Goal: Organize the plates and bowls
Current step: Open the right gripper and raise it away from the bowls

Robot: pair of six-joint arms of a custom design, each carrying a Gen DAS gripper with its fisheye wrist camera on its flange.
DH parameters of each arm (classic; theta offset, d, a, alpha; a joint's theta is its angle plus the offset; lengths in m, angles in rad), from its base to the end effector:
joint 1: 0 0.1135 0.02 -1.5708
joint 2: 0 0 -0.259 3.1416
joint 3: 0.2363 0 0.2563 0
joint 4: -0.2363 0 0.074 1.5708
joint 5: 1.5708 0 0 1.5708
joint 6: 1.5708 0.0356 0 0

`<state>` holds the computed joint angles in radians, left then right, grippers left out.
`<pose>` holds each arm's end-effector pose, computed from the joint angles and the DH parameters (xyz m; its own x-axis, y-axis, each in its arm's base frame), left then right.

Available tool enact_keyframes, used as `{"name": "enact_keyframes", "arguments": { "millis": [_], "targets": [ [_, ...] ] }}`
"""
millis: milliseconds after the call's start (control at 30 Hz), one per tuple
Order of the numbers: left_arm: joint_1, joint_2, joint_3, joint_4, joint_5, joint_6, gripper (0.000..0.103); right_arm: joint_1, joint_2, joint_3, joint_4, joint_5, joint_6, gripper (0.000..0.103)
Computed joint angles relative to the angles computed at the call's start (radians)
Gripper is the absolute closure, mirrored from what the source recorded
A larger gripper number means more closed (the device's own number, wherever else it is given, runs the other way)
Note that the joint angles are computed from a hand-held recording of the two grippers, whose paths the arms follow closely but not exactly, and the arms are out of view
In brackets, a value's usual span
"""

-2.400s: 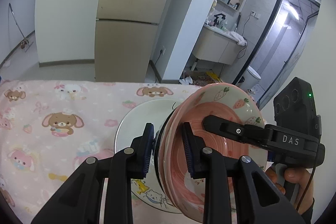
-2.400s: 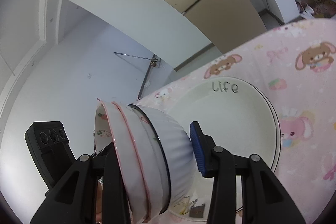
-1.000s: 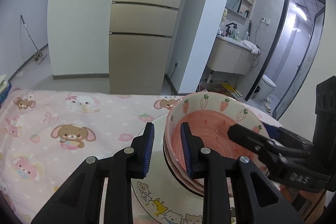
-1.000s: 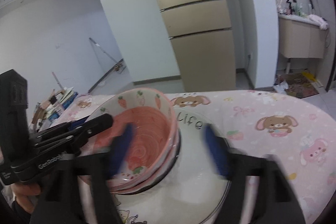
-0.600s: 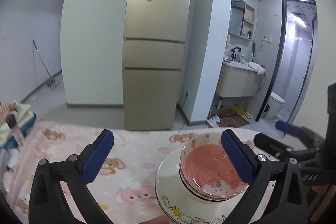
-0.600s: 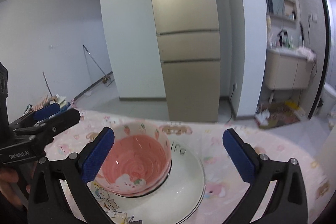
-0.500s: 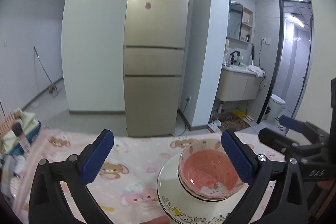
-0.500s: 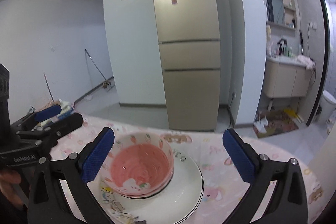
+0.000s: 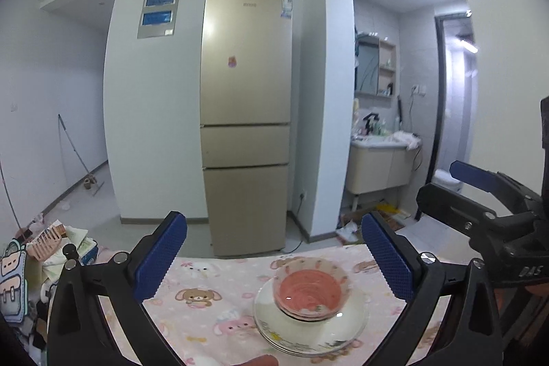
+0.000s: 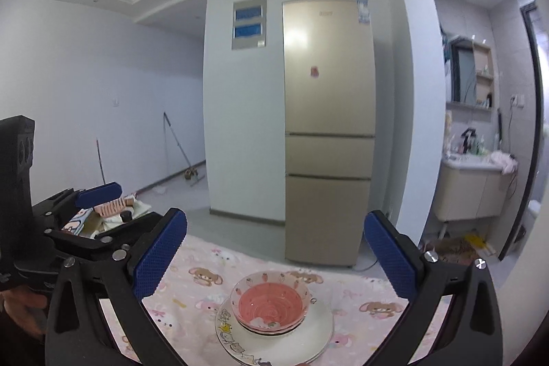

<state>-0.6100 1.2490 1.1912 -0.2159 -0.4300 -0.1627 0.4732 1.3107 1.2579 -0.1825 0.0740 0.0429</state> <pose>0.2484 -0.1555 0.3760 -0.2497 -0.0051 -0.9683 0.1533 0.9872 -0.0448 0.2788 0.1398 0.3850 -0.2241 -0.0667 -0.9723 -0.3812 0.9242 0.0245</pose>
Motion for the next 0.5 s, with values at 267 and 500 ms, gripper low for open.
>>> {"name": "enact_keyframes", "arguments": {
  "millis": [267, 500],
  "targets": [
    [-0.234, -0.220, -0.093, -0.057, -0.223, 0.015, 0.000, 0.104, -0.299, -0.187, -0.019, 0.113, -0.016, 0.000],
    [-0.390, -0.337, -0.226, -0.086, -0.379, -0.037, 0.000, 0.212, -0.442, -0.350, 0.016, 0.248, -0.035, 0.000]
  ]
}}
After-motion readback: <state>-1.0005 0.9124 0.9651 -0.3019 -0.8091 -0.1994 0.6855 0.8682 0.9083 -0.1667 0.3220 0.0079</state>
